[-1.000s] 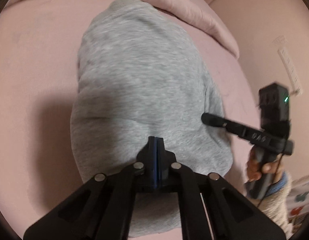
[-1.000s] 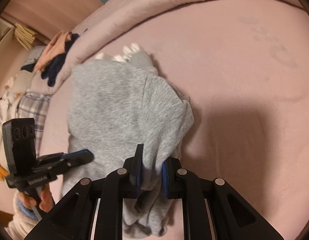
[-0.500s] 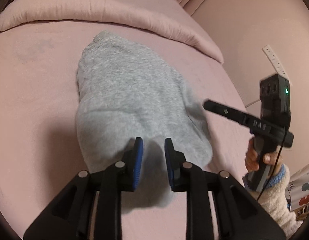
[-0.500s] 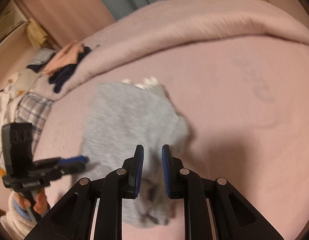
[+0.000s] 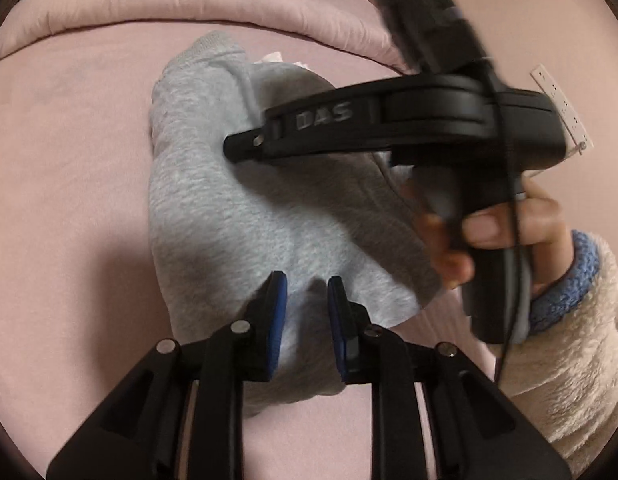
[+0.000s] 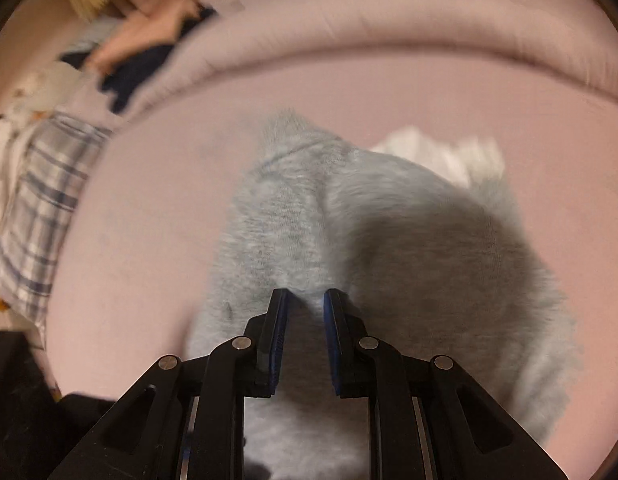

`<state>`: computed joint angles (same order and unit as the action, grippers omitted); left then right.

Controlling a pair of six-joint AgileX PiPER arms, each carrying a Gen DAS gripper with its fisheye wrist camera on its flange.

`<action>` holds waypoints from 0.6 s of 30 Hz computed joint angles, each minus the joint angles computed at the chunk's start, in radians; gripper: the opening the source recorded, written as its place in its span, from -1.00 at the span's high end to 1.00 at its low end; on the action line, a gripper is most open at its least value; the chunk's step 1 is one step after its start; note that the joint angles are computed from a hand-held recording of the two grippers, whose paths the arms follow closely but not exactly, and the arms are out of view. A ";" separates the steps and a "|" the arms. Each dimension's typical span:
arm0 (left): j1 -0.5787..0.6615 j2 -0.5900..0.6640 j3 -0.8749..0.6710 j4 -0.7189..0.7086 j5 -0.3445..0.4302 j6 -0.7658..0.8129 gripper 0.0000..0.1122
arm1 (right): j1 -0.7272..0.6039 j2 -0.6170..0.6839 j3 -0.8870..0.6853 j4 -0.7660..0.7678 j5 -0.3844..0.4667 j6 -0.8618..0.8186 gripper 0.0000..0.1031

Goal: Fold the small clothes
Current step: 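Release the sleeve with the right tool and press the bundle flat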

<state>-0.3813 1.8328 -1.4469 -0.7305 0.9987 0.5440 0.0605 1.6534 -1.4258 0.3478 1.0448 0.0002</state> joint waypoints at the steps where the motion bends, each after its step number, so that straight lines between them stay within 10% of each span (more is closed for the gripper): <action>1: 0.005 0.000 0.001 -0.006 0.006 0.001 0.65 | -0.003 0.012 0.002 0.008 -0.005 0.000 0.67; 18: 0.059 -0.103 0.041 0.001 0.004 -0.014 0.53 | -0.211 -0.399 0.275 0.191 -0.001 -0.188 0.40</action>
